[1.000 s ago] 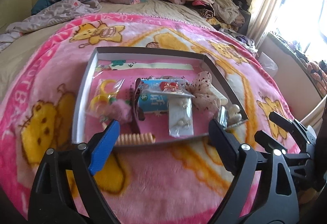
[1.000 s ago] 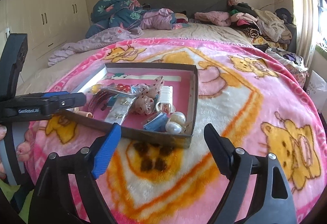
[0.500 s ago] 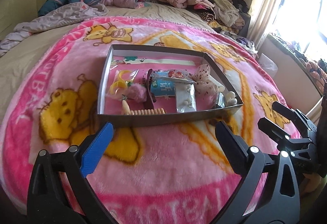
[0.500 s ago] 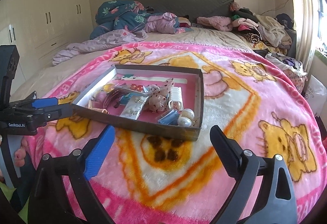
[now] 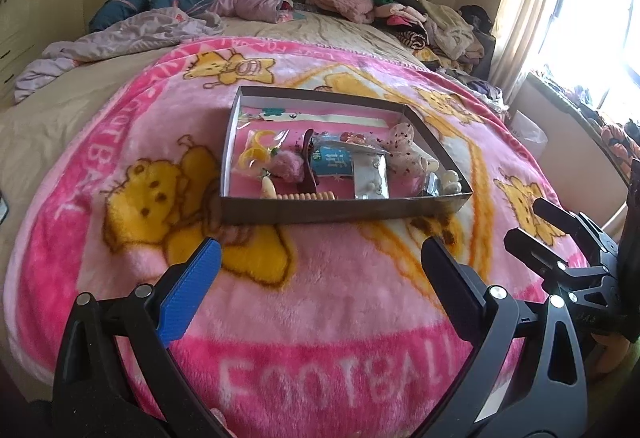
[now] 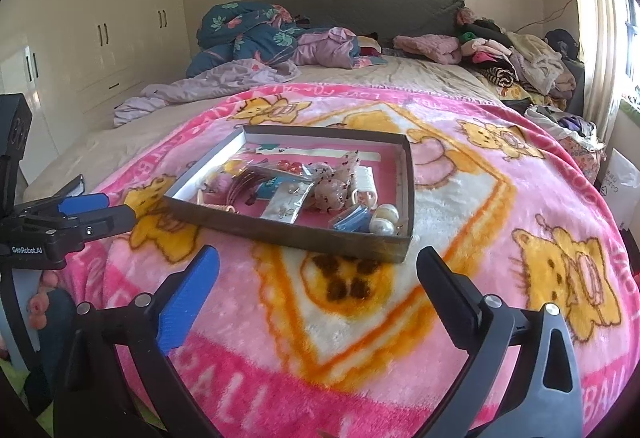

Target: Organize jewelry

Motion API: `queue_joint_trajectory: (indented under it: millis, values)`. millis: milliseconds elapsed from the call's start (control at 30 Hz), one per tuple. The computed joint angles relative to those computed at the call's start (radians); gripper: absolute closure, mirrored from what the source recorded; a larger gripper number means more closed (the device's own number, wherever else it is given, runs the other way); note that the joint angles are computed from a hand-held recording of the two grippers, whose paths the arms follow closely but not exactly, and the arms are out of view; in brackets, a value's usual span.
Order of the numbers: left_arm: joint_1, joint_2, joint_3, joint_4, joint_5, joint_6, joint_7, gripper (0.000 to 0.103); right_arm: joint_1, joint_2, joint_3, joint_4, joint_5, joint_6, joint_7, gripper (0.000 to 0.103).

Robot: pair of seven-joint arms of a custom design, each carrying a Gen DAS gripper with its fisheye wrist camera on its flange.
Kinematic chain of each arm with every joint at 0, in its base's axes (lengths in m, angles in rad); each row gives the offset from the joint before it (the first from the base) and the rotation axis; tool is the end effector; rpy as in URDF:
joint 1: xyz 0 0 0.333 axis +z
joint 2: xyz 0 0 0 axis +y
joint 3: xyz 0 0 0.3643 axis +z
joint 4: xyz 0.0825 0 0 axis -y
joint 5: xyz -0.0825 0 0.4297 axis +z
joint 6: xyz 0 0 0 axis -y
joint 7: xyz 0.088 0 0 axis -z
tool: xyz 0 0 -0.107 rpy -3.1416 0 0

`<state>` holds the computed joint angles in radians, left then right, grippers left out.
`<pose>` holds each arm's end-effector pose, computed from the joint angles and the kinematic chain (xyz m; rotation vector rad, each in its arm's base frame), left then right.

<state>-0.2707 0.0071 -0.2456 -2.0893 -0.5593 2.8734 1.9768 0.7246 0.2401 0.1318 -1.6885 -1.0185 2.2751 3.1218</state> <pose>0.5642 -0.2854 0.5305 -1.4370 2.2639 -1.1246 0.4949 0.5250 0.5349 -1.5538 1.8046 -0.8190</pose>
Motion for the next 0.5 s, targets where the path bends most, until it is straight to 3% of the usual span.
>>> queue_joint_trajectory:
  millis: [333, 500]
  values:
    - [-0.009, -0.046, 0.006, -0.078, 0.008, 0.027, -0.001, 0.012, 0.014, 0.001, 0.006, -0.015, 0.001, 0.008, 0.042, 0.007]
    - [-0.021, -0.063, 0.013, -0.118, -0.046, 0.046, 0.039, 0.012, 0.024, -0.003, 0.008, -0.026, -0.014, -0.003, 0.074, 0.007]
